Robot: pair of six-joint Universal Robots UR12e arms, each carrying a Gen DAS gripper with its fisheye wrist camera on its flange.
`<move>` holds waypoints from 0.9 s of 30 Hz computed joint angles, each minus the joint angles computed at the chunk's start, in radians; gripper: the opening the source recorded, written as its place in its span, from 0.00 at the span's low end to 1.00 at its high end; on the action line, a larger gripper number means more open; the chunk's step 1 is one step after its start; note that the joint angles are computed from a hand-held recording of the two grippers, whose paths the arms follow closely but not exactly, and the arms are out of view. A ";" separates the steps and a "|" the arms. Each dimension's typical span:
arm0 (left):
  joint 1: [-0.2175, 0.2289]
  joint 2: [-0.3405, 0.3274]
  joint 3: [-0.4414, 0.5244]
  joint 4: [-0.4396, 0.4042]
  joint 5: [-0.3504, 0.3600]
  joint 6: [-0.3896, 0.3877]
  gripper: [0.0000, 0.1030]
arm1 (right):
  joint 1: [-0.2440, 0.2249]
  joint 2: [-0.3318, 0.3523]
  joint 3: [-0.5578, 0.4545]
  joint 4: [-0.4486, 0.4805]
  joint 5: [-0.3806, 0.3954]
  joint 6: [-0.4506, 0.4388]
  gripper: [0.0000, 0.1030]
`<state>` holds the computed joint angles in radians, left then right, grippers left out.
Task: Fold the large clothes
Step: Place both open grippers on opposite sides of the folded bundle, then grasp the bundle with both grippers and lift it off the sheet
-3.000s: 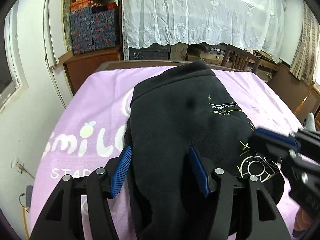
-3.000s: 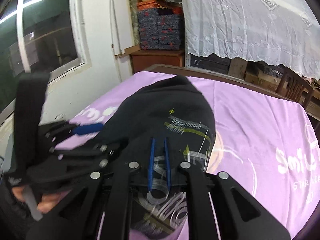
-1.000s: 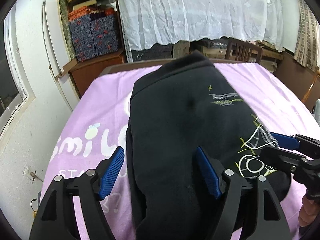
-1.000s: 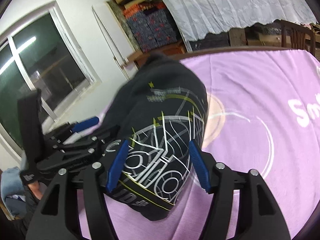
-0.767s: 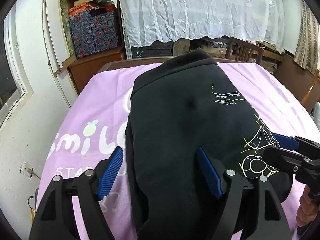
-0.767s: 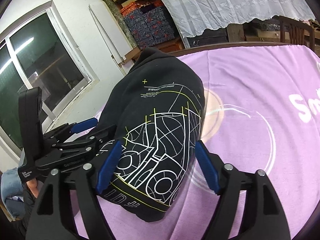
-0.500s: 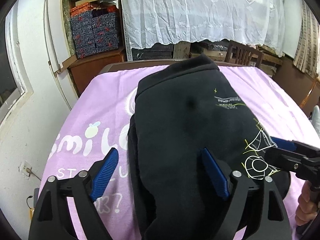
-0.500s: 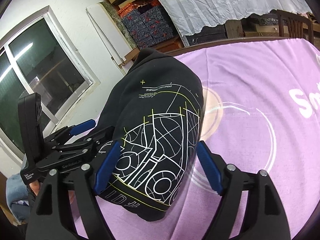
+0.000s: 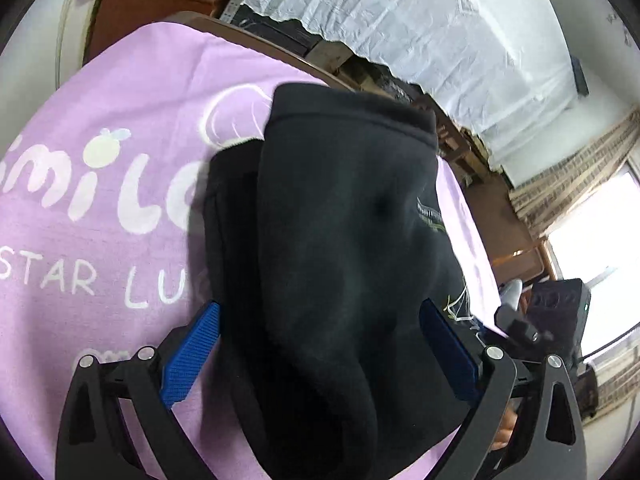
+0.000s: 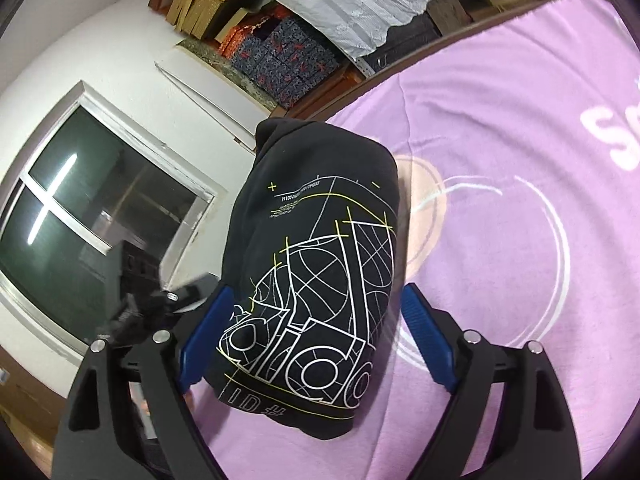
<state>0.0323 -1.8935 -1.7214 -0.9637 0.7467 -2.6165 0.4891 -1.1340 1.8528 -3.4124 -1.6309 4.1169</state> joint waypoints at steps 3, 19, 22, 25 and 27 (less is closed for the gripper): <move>-0.008 0.004 -0.001 -0.010 0.017 0.029 0.96 | -0.006 0.001 0.001 -0.004 0.019 0.006 0.82; -0.010 -0.034 0.038 -0.102 0.029 -0.027 0.97 | -0.019 0.040 -0.033 -0.008 0.119 0.036 0.87; -0.015 -0.033 0.041 -0.143 0.015 0.033 0.97 | -0.027 0.052 -0.041 -0.016 0.140 0.064 0.90; -0.012 -0.038 0.043 -0.160 -0.016 0.044 0.96 | -0.034 0.064 -0.054 -0.015 0.153 0.091 0.92; -0.009 -0.038 0.042 -0.167 -0.029 0.049 0.96 | -0.039 0.077 -0.065 -0.015 0.163 0.106 0.92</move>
